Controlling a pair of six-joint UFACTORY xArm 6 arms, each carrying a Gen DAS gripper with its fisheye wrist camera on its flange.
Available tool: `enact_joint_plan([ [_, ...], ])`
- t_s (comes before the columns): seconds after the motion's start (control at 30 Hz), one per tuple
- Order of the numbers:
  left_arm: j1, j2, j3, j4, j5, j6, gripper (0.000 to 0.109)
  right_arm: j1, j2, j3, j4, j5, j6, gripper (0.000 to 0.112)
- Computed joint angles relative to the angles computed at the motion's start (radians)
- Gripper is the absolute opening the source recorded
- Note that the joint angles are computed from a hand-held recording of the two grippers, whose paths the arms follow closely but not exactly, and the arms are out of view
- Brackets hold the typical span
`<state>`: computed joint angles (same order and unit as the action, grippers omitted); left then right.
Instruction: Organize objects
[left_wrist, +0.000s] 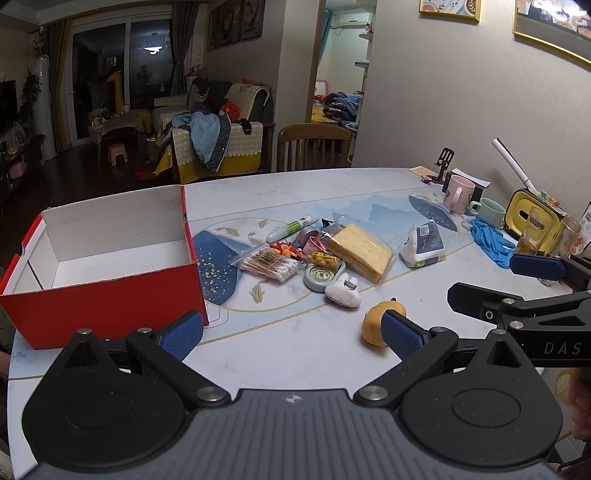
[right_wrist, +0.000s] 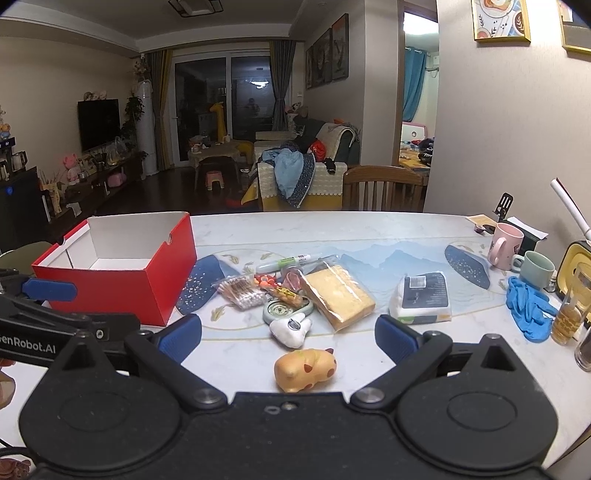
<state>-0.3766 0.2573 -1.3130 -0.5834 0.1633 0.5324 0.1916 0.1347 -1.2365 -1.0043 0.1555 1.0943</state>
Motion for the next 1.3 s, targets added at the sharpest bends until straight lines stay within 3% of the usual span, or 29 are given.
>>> enact_joint_plan([
  [0.43,-0.026,0.04,-0.034,0.147,-0.008,-0.179,0.103,-0.06,0.015,0.021,0.155,-0.077,-0.19,0.1],
  [0.8,-0.055,0.182,-0.211,0.301,0.054,-0.3,0.103,-0.105,0.093,-0.018,0.568,-0.094,-0.616,0.1],
  [1.07,-0.094,0.351,-0.407,0.383,0.133,-0.301,0.103,-0.188,0.262,-0.216,0.598,-0.02,-0.692,0.1],
  [1.3,-0.115,0.489,-0.59,0.447,0.233,-0.332,0.103,-0.225,0.492,-0.555,0.696,0.133,-0.77,0.099],
])
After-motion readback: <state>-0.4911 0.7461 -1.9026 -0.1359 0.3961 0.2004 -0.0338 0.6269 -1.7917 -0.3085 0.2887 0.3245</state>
